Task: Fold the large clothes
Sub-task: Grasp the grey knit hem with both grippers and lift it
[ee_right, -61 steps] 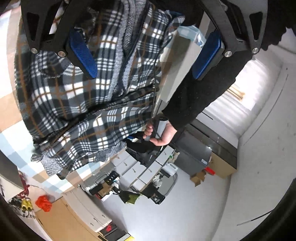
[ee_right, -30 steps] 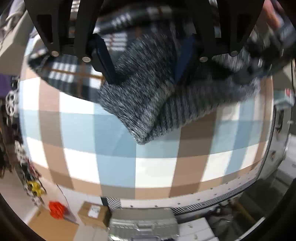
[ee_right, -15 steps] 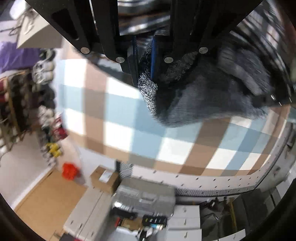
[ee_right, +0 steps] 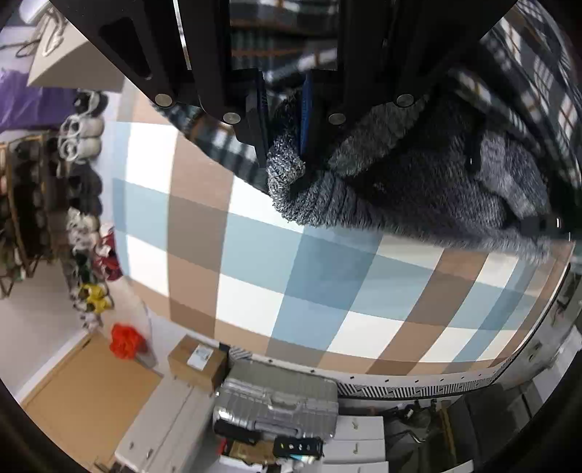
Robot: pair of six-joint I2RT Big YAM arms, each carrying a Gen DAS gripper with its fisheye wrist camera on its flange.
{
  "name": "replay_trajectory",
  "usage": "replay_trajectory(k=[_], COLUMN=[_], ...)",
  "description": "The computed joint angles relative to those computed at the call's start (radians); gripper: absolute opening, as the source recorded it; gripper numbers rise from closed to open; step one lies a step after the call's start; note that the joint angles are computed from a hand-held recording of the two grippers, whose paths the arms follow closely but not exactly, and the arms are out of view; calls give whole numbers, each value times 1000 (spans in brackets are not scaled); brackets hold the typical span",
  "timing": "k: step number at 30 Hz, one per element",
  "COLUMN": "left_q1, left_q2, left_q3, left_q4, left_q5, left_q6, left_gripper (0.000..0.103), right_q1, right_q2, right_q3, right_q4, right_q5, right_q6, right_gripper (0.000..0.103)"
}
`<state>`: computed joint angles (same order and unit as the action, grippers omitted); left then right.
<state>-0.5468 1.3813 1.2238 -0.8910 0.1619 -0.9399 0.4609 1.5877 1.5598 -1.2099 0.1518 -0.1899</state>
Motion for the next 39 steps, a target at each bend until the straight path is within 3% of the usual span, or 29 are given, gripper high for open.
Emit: replay_trajectory(k=[2, 6, 7, 8, 10, 13, 18, 22, 25, 28, 33, 36, 39], left_q1=[2, -5, -8, -10, -9, 18, 14, 11, 0, -80, -250, -386, -556], left_q2=[19, 65, 66, 64, 66, 40, 8, -7, -50, -115, -227, -309, -371], left_q3=[11, 38, 41, 41, 53, 34, 76, 138, 161, 179, 98, 6, -89], left_q4=[-15, -42, -40, -34, -58, -43, -97, -169, -174, -195, -124, -71, -56], left_q5=[11, 1, -12, -22, -62, -43, -162, -221, -284, -428, -602, -708, -873], left_q6=[8, 36, 40, 46, 60, 23, 14, 15, 19, 35, 36, -22, -113], left_gripper=[45, 48, 48, 36, 6, 6, 5, 5, 5, 5, 5, 5, 5], right_q1=[1, 29, 34, 40, 45, 78, 145, 156, 147, 126, 93, 98, 132], right_q2=[27, 54, 51, 44, 38, 5, -94, -129, -170, -240, -473, -677, -844], right_q3=[28, 47, 41, 36, 32, -18, -121, -106, -99, -107, -245, -397, -500], right_q4=[-21, -15, 3, 21, 23, 93, 300, 353, 395, 420, 444, 451, 378], right_q5=[6, 116, 124, 119, 88, 170, 313, 334, 315, 259, 148, 140, 166], right_q6=[27, 50, 40, 22, -13, -88, -263, -288, -296, -269, -160, -122, -84], right_gripper=[15, 45, 44, 40, 13, 11, 10, 10, 10, 10, 10, 10, 10])
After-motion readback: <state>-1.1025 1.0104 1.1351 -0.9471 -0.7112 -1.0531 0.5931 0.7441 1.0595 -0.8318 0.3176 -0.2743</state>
